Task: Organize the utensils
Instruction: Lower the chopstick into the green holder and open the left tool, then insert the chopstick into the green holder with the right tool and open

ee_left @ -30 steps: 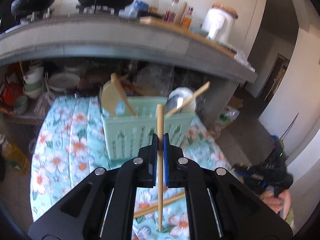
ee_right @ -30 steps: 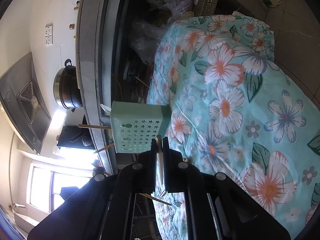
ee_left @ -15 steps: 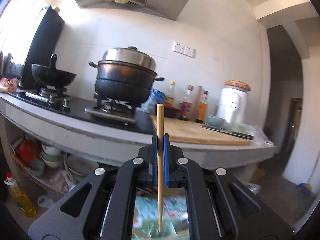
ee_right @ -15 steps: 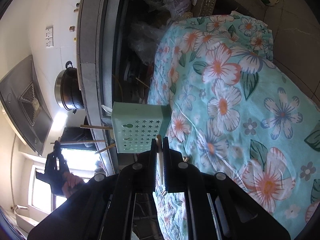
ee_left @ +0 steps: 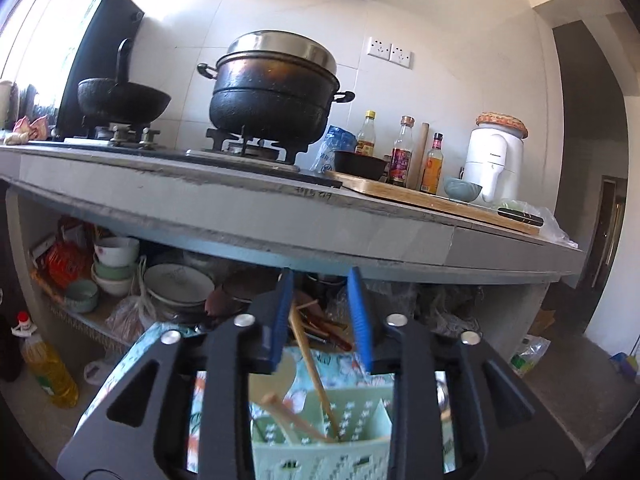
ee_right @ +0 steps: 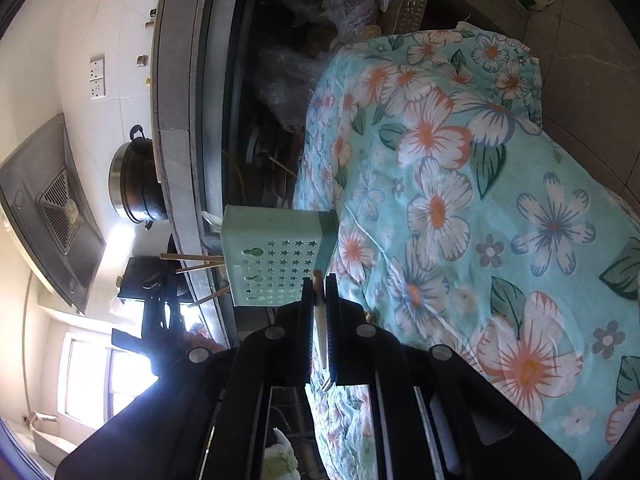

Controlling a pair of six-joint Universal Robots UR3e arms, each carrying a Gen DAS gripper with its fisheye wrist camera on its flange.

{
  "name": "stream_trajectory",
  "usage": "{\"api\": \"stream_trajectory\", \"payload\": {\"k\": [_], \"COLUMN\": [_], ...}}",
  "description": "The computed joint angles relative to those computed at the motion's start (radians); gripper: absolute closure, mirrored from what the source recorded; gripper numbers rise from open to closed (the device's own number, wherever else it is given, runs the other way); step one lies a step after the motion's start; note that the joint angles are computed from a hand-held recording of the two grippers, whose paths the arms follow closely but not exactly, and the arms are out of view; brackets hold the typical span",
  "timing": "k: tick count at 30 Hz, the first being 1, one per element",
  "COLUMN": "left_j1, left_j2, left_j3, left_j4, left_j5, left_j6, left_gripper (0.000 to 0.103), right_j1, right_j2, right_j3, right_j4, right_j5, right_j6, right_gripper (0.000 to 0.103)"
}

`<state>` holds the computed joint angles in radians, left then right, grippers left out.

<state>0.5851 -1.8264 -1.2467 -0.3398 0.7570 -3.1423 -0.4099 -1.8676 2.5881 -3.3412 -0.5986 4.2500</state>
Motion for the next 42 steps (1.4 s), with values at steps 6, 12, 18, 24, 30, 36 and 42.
{"api": "stream_trajectory", "payload": {"k": [6, 12, 18, 24, 30, 36, 42], "left_j1": [0.135, 0.329, 0.487, 0.632, 0.701, 0.709, 0.710], "left_j2": [0.200, 0.451, 0.657, 0.754, 0.760, 0.753, 0.758], "left_j3": [-0.188, -0.375, -0.493, -0.509, -0.473, -0.486, -0.496], "left_j4": [-0.097, -0.489, -0.995, -1.304, -1.431, -1.376, -1.352], "left_j5": [-0.125, -0.296, -0.303, -0.319, -0.332, -0.317, -0.309], "left_j6": [0.129, 0.484, 0.943, 1.212, 1.299, 1.246, 1.234], "left_gripper": [0.047, 0.031, 0.029, 0.029, 0.029, 0.028, 0.028], "right_j1": [-0.017, -0.103, -0.065, 0.121, 0.287, 0.477, 0.653], "right_j2": [-0.074, -0.253, -0.228, 0.015, 0.215, 0.435, 0.653], "right_j3": [-0.022, -0.118, -0.442, -0.871, -1.217, -1.581, -1.849], "right_j4": [0.074, 0.294, 0.441, 0.508, 0.650, 0.879, 0.989], "right_j5": [-0.002, 0.049, -0.018, -0.187, -0.389, -0.658, -0.914], "right_j6": [-0.020, -0.074, -0.147, -0.228, -0.335, -0.496, -0.598], "right_gripper": [0.097, 0.097, 0.097, 0.097, 0.097, 0.097, 0.097]}}
